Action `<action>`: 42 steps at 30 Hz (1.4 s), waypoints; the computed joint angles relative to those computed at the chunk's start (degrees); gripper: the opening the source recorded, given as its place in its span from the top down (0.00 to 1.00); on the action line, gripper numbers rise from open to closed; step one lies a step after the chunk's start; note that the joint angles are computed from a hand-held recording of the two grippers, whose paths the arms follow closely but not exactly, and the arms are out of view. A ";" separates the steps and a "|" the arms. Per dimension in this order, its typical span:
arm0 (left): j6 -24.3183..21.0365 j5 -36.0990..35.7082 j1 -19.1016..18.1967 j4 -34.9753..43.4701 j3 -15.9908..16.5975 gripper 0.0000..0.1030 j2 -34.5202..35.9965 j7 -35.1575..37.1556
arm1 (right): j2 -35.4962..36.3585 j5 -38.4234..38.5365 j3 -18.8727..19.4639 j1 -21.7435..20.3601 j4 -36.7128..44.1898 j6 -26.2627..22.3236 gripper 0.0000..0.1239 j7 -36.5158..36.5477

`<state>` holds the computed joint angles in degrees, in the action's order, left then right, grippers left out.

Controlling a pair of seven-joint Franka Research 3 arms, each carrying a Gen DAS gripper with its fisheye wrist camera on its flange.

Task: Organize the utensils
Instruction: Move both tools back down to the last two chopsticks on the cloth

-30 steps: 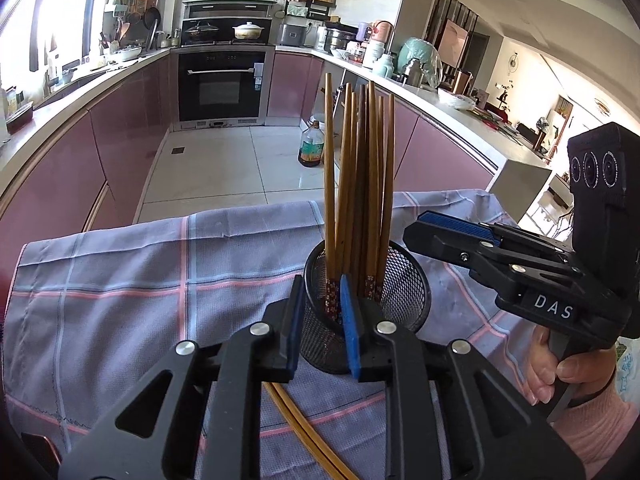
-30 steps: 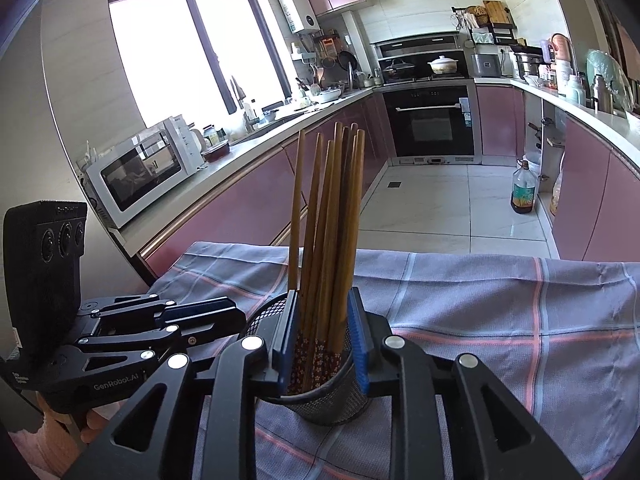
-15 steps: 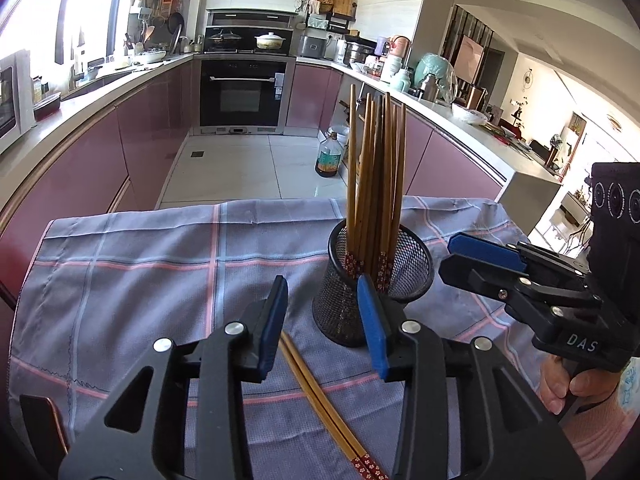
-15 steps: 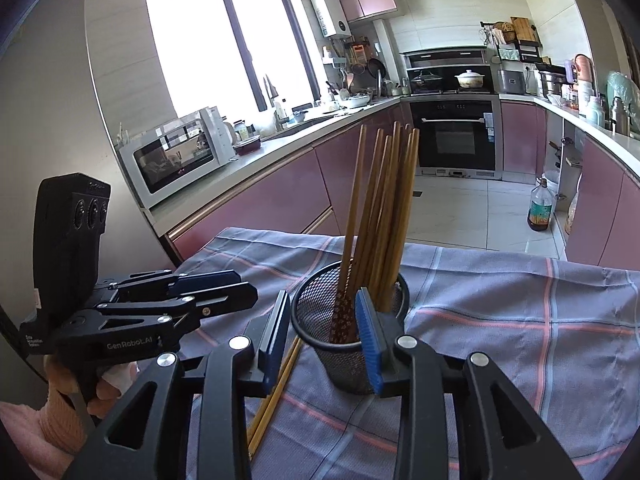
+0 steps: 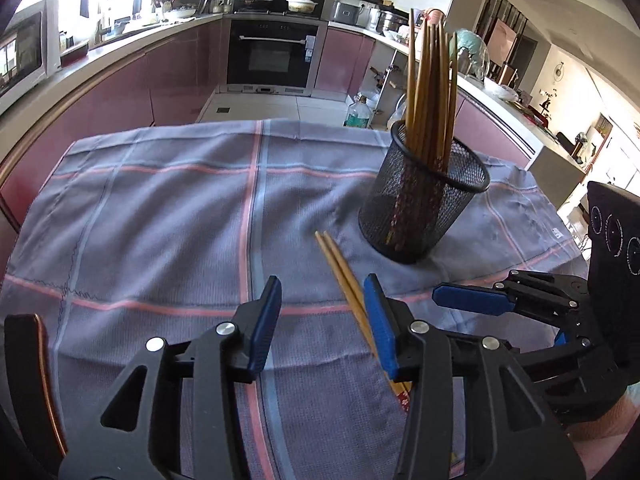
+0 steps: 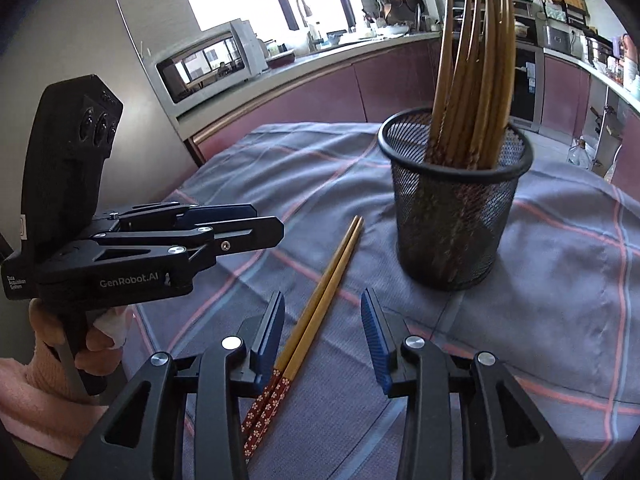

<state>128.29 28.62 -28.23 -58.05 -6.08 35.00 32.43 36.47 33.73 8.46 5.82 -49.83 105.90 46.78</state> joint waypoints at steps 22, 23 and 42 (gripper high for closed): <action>0.07 -3.42 0.23 -0.12 -1.54 0.59 2.18 2.79 | -3.11 -3.99 -1.74 1.82 -6.74 4.50 0.81 -0.20; -0.41 -3.61 0.07 0.97 -1.52 0.59 2.84 3.35 | -2.90 -4.03 -1.74 1.80 -6.42 4.36 0.81 0.06; -11.38 -7.46 -3.29 21.61 1.45 0.74 14.69 12.06 | 1.23 -5.97 -1.46 2.11 0.25 2.41 0.83 1.74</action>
<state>116.91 21.16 -31.53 -36.44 -4.63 49.69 44.50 37.70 27.76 7.00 7.93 -49.58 108.31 48.52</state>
